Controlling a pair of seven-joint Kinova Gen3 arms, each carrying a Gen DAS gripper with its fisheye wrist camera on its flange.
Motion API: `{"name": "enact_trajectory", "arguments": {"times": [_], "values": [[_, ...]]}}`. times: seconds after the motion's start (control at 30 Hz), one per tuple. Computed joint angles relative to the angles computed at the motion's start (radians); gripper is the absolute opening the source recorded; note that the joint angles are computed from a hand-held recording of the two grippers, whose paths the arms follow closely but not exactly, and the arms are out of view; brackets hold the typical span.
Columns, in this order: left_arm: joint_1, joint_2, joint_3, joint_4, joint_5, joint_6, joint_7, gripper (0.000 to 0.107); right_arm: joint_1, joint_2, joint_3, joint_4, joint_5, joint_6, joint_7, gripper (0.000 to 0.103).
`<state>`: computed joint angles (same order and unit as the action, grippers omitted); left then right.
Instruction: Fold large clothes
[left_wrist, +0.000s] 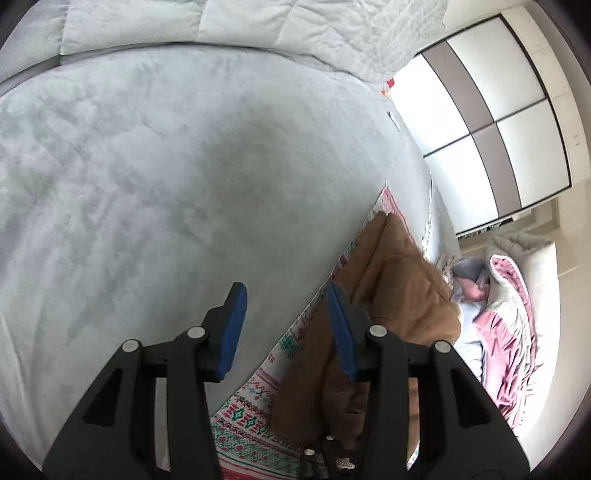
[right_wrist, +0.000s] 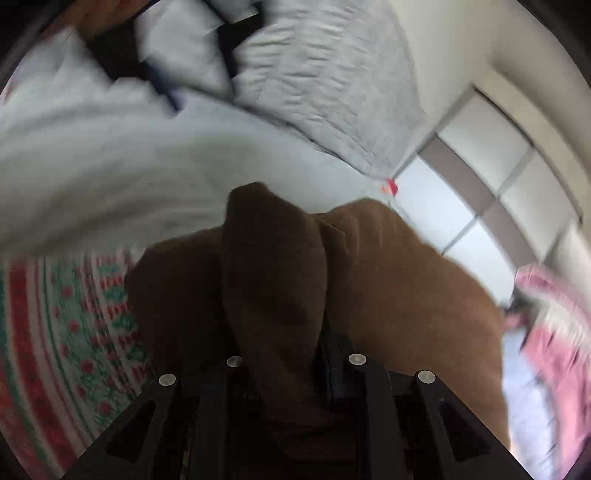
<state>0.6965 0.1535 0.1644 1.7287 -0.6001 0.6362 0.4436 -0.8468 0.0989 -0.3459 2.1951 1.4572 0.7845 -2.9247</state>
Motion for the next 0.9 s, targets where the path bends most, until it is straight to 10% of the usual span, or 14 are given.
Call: {"name": "enact_trajectory", "arguments": {"times": [0.47, 0.9], "values": [[0.024, 0.077, -0.009, -0.099, 0.111, -0.156, -0.310, 0.051, 0.208, -0.322, -0.007, 0.026, -0.392, -0.161, 0.346, 0.074], [0.168, 0.267, -0.070, -0.429, 0.173, 0.174, -0.582, 0.062, 0.368, -0.371, -0.161, 0.109, -0.357, -0.062, 0.271, 0.076]]}}
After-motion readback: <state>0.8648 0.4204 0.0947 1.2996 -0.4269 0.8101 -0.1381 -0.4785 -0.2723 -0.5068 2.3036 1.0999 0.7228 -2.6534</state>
